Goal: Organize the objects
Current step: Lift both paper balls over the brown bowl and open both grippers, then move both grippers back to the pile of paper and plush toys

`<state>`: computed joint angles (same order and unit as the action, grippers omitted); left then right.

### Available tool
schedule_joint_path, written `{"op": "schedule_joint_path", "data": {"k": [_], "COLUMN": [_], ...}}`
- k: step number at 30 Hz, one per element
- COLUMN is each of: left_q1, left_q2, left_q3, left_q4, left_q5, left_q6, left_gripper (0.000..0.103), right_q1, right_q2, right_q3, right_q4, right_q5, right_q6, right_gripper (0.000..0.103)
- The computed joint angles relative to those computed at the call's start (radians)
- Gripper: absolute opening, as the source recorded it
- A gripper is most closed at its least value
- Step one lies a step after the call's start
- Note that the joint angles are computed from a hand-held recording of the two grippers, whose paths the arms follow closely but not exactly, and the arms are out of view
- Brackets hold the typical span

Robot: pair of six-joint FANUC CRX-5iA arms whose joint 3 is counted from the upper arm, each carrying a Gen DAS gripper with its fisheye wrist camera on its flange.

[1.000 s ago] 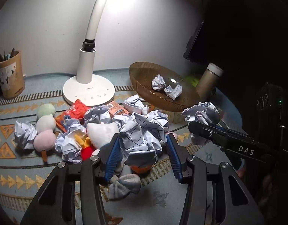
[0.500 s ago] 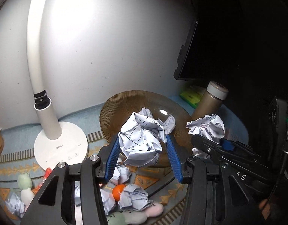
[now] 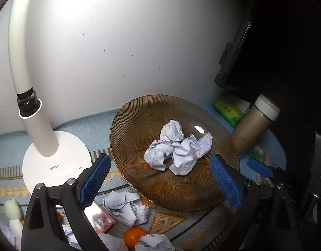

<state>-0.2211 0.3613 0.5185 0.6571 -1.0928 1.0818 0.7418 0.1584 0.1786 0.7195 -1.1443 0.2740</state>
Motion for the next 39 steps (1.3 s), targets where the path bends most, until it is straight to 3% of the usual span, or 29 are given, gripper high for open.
{"op": "schedule_joint_path", "data": {"k": [12, 16, 18, 21, 25, 27, 30, 33, 39], "left_q1": [0.240, 0.318, 0.359, 0.420, 0.444, 0.441, 0.430, 0.437, 0.476], "left_q2": [-0.400, -0.532, -0.578, -0.596, -0.576, -0.555, -0.577, -0.557, -0.529], "left_q3": [-0.436, -0.613, -0.711, -0.829, -0.904, -0.879, -0.902, -0.881, -0.874], "left_q4": [0.161, 0.169, 0.192, 0.277, 0.340, 0.278, 0.284, 0.260, 0.294], "left_q5": [0.110, 0.199, 0.235, 0.232, 0.208, 0.189, 0.217, 0.186, 0.145], "left_q6": [-0.186, -0.263, -0.288, -0.319, -0.345, -0.306, -0.340, -0.310, -0.237], "left_gripper": [0.096, 0.096, 0.096, 0.096, 0.095, 0.094, 0.094, 0.094, 0.094], "right_q1": [0.189, 0.243, 0.251, 0.246, 0.257, 0.266, 0.277, 0.282, 0.265], "right_q2": [-0.110, -0.114, -0.105, -0.108, -0.073, -0.054, -0.026, -0.015, -0.053], "right_q3": [-0.134, -0.261, -0.283, -0.313, -0.284, -0.264, -0.237, -0.228, -0.260], "right_q4": [0.091, 0.251, 0.238, 0.214, 0.195, 0.190, 0.192, 0.195, 0.172], "right_q5": [0.054, 0.060, 0.069, 0.125, 0.078, 0.055, 0.018, 0.006, 0.075], "right_q6": [-0.135, -0.284, -0.287, -0.302, -0.273, -0.246, -0.210, -0.202, -0.229], "right_gripper": [0.084, 0.084, 0.084, 0.084, 0.084, 0.084, 0.084, 0.084, 0.084]}}
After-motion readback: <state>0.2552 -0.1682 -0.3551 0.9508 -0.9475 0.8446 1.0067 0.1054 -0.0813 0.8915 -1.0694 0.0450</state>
